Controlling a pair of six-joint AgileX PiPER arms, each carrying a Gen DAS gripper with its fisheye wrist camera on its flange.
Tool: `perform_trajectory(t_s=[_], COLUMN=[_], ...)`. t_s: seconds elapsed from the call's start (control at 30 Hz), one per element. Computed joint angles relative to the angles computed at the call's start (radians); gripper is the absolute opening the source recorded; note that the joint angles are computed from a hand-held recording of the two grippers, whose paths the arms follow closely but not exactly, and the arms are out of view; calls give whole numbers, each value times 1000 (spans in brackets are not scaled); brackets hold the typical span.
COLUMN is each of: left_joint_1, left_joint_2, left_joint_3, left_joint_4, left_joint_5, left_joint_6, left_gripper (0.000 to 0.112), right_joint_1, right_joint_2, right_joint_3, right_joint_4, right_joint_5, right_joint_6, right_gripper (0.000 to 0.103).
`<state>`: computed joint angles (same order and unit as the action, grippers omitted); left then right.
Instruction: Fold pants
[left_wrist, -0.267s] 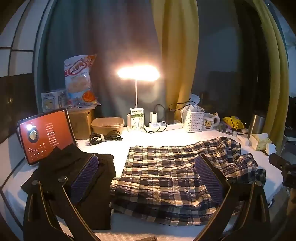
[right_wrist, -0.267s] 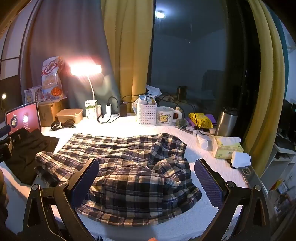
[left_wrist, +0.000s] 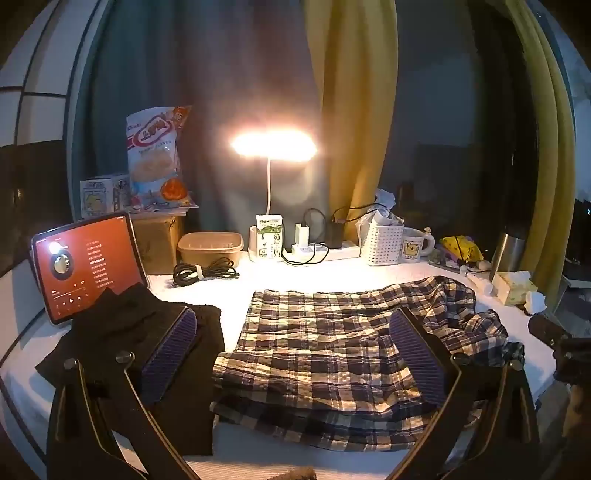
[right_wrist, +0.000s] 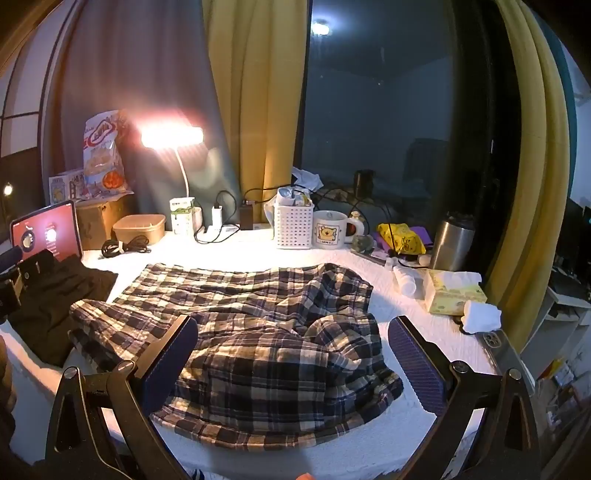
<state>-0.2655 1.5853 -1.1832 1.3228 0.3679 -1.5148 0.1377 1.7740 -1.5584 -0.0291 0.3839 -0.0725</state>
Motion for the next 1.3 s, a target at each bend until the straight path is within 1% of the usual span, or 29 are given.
perform_trajectory(t_s=[0.17,0.2,0.27,0.5,0.63,0.67,0.77,1.0,1.07,1.17,1.3], left_joint_1=[-6,-6,-14,-21,-4,5,9,-15,-14,-13,-10], left_joint_2=[6,10,10,5,-8,-9,-5,-4,-4,4,3], left_joint_3=[-7,-19,-15,-4,18,18,10,5,3,-17,-18], left_joint_4=[-42,-68,-40,22,82,80,54,86,65,-6,-27], left_joint_5=[12,15,29,33,-3,-15,-17,19,18,29,34], left_joint_6=[37,65,42,-1,-87,-89,-73,-78,-62,12,40], left_gripper=[103,103,103,103,103,103,103,103,103,103,103], right_joint_1=[2,3,0,-6,1,-1,-2,-2,-3,-3,-1], right_joint_2=[-4,-5,-1,2,2,4,5,5,6,8,9], right_joint_3=[12,16,3,-5,12,6,5,7,4,1,-1], right_joint_4=[-3,-8,2,18,1,11,13,10,16,16,9], right_joint_5=[-7,-10,0,6,-10,-6,-4,-5,-4,-2,0], right_joint_6=[2,8,-3,-21,-1,-12,-13,-10,-17,-16,-10], right_gripper=[103,103,103,103,103,103,103,103,103,103,103])
